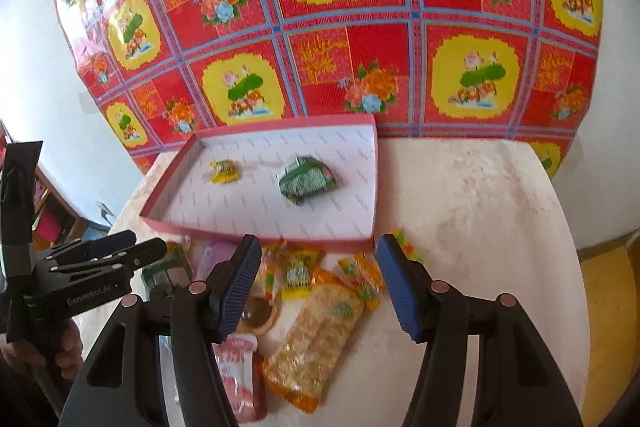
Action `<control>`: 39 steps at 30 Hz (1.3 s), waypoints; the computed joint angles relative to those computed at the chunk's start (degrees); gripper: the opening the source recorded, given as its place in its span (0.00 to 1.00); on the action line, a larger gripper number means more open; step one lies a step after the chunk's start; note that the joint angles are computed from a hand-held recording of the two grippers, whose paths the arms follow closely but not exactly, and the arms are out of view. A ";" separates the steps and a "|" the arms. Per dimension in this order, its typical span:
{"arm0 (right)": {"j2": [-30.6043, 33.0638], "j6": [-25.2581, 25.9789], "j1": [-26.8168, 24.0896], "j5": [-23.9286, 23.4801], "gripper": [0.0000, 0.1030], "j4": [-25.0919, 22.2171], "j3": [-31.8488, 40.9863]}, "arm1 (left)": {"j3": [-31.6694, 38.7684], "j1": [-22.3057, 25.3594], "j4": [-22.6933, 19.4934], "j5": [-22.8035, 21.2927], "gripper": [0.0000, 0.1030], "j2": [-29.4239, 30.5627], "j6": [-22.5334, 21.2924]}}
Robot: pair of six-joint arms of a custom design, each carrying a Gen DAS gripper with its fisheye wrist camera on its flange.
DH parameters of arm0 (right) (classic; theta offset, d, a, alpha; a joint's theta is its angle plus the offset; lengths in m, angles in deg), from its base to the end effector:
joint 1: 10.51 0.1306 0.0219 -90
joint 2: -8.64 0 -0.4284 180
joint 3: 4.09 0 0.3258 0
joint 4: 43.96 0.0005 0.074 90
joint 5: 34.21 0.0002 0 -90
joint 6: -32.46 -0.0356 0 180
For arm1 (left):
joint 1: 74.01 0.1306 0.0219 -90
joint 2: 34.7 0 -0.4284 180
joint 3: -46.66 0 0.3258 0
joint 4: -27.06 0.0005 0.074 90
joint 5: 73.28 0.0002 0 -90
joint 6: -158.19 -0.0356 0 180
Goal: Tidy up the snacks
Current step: 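Withdraw both open tools from the box toward the remaining snacks, then grasp the large green bag with pink label using the left tool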
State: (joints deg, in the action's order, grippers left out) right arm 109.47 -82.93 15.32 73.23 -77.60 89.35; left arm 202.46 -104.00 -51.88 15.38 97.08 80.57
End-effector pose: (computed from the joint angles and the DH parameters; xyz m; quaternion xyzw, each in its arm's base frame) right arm 0.4610 0.2108 0.4384 0.0594 0.8998 0.0527 0.4291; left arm 0.5785 -0.3335 0.4929 0.1425 0.9427 -0.0985 0.2850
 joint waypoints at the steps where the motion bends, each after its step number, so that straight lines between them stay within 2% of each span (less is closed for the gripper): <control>1: -0.04 -0.19 0.06 0.03 0.60 -0.21 -0.18 | -0.77 -0.03 0.22 0.07 0.58 -0.30 0.02; 13: 0.10 -3.38 0.84 -1.08 0.60 -4.29 -2.51 | -7.85 -0.18 2.13 1.26 0.60 -2.72 -1.62; 14: 0.15 -3.55 0.92 -1.30 0.60 -4.44 -2.65 | -9.57 -0.23 3.91 0.96 0.60 -3.40 -1.14; 16: 0.34 -3.84 1.09 -1.74 0.60 -4.67 -2.80 | -10.90 -0.28 4.55 0.83 0.60 -3.86 -1.39; 26: 1.79 -4.46 1.32 -3.38 0.60 -5.47 -2.68 | -13.90 -0.14 5.51 1.80 0.60 -3.97 -1.10; 32: 2.57 -4.42 1.28 -3.99 0.60 -5.71 -2.45 | -15.77 -0.66 8.08 0.53 0.60 -4.57 -2.12; 39: 3.08 -4.76 1.07 -4.76 0.60 -5.25 -2.80 | -15.05 -1.50 8.61 -2.61 0.61 -3.82 -1.83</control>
State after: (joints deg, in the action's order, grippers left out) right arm 112.55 -87.69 16.39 68.47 -82.85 86.55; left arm 187.41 -105.50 -43.27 12.76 93.26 78.74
